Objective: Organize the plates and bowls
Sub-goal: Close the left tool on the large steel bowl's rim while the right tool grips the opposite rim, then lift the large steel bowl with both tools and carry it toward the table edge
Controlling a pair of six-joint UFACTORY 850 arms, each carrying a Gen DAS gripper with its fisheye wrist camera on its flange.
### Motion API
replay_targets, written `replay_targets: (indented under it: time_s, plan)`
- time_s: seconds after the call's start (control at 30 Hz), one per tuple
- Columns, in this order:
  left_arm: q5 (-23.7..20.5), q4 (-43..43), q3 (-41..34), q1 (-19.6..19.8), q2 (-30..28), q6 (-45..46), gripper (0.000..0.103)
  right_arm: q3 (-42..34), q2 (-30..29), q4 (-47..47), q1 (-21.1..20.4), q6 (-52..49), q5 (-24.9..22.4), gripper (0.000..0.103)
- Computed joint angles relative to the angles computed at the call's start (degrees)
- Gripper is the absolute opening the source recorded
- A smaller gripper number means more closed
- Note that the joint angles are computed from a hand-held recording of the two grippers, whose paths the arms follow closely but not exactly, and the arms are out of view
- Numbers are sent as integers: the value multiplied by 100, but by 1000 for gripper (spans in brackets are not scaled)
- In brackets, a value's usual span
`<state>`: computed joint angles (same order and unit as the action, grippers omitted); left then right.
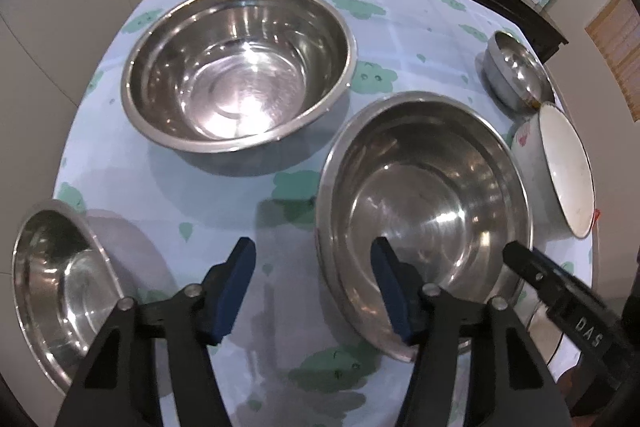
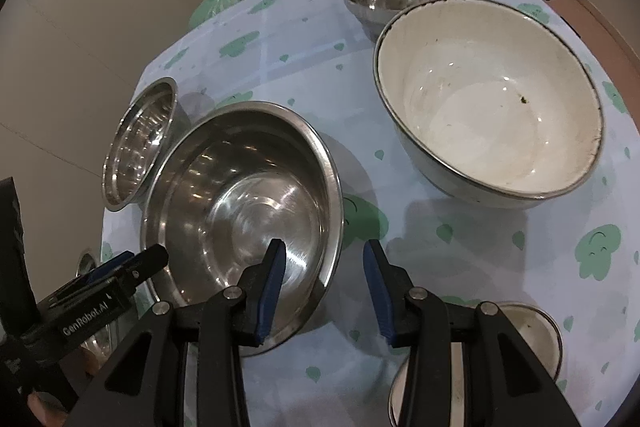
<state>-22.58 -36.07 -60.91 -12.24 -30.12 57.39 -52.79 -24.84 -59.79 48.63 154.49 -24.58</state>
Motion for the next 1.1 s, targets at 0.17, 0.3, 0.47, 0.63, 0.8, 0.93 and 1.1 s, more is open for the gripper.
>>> replay_targets:
  time_s: [0.17,0.3,0.47,0.63,0.8,0.93,1.1]
  plan:
    - [-311,364,-337,-63,-336,-482,39,-54,-132,-66,-204,-167,238,29]
    - [-632,348,-469,-84,-499,-533,35,-11,-177,-142,-335,-155,422,29]
    - [-878,341,-590,-152,-673,-577,29,22,-246,-273,-449,-134,663,23]
    - [-1004,338,-700,-160,-811,-635,11,-6,-356,-446,-543,-126,903,11]
    - [-805,296,-630,-210,-770,-505,7,-42,-434,-481,-592,-227,1068,6]
    - [-849,255,-669,-159,-786,-413,4,-100,-443,43,-561,-881,982,6]
    - [-781,-16,-467,-124,-529,71,4,-59,-291,247,-426,-1133,738,6]
